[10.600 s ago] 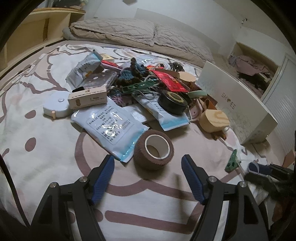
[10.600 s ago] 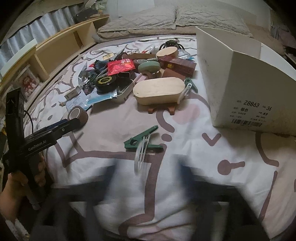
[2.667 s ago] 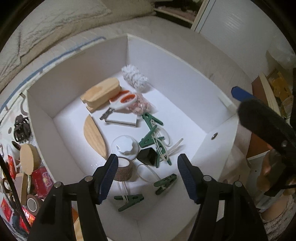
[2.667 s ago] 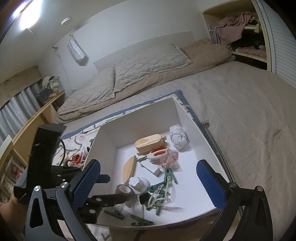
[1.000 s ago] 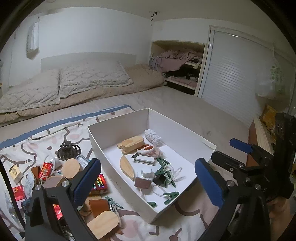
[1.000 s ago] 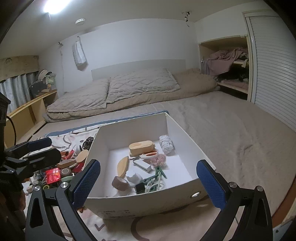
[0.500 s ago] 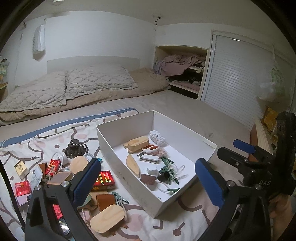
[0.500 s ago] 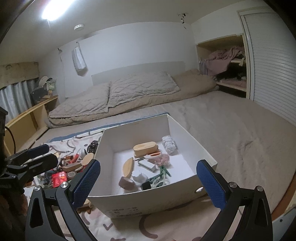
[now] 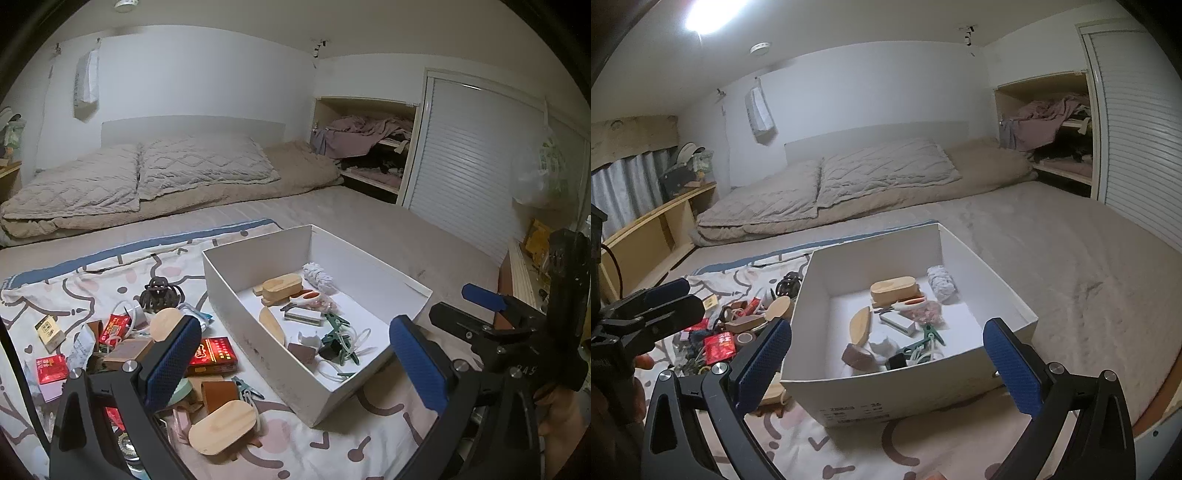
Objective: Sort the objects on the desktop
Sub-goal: 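Lift both tools out of the white box and back away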
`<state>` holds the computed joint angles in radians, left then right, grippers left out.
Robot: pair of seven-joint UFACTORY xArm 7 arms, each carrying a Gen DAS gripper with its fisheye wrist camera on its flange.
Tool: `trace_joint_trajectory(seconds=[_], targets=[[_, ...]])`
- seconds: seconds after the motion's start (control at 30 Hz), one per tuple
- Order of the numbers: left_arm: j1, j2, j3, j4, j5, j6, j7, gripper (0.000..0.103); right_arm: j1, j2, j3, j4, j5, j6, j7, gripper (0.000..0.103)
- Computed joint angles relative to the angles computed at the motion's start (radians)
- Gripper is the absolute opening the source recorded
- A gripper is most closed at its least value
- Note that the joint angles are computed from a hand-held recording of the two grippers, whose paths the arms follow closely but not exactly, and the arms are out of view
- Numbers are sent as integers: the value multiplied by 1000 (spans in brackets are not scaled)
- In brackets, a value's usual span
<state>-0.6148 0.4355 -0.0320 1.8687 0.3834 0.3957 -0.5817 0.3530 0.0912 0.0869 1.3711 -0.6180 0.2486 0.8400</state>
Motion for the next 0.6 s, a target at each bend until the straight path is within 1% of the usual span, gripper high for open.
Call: trace_joint_trajectory(seconds=[0.1, 0.23, 0.3, 0.37, 0.5, 0.6], targets=[[-3, -21, 12, -30, 15, -14, -19, 102, 0, 5, 9, 4, 32, -3, -31, 103], [-8, -57, 32, -79, 60, -34, -67, 102, 16, 14, 7, 14, 25, -3, -27, 103], [-8, -76, 40, -105, 89, -41, -99, 102, 36, 18, -11, 21, -50, -7, 42, 103], [0, -99, 40, -137, 111, -52, -127, 102, 44, 22, -14, 25, -86, -17, 72, 103], [20, -142, 39, -194, 154, -64, -181, 102, 54, 43, 0, 48, -53, -15, 33, 103], [39, -175, 29, -232, 187, -56, -209, 102, 69, 58, 1, 67, -36, -8, 5, 103]])
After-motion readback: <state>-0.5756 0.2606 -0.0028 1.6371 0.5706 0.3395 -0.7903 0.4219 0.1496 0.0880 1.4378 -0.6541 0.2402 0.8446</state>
